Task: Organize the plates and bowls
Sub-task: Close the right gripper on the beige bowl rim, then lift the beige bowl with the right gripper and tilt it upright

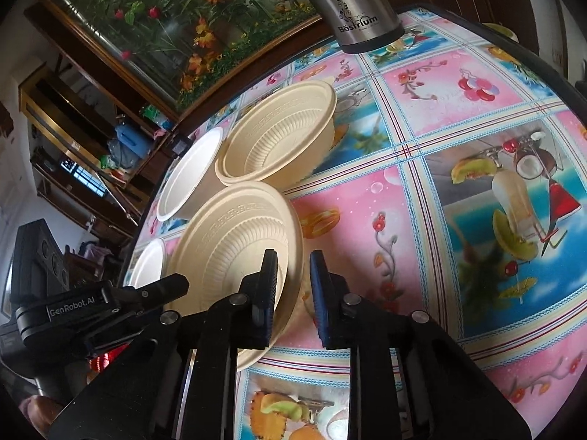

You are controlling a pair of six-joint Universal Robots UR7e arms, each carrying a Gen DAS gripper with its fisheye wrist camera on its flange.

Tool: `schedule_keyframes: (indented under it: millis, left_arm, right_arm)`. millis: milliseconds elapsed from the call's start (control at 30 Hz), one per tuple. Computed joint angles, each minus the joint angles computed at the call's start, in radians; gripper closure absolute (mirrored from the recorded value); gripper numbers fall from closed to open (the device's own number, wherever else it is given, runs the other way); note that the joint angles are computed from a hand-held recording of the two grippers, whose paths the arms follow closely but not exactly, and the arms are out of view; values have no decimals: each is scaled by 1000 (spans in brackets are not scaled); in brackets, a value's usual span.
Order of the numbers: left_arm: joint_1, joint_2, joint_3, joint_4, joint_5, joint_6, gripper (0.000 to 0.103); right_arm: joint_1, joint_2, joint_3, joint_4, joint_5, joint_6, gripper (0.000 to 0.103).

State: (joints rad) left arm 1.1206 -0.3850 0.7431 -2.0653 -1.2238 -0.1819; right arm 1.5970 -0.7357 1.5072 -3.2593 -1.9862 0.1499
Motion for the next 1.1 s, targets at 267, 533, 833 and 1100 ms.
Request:
schedule_keyframes:
  millis: [267,533,833,1100]
  left_arm:
    - [5,-2,5,2,-6,29,86]
    - [5,-19,41,-22,-7,72,91]
    - [11,-59,109,-40,-18,105,92]
    - [6,-151,258,-110,-7,171,92]
  right_arm:
    - [25,26,-21,-25,-97,-59,91]
    - [33,33,-24,-37,-132,-78,91]
    - [51,28,3,-79,-149,-72,91]
    - [76,14,110,-183,-145,-7,91]
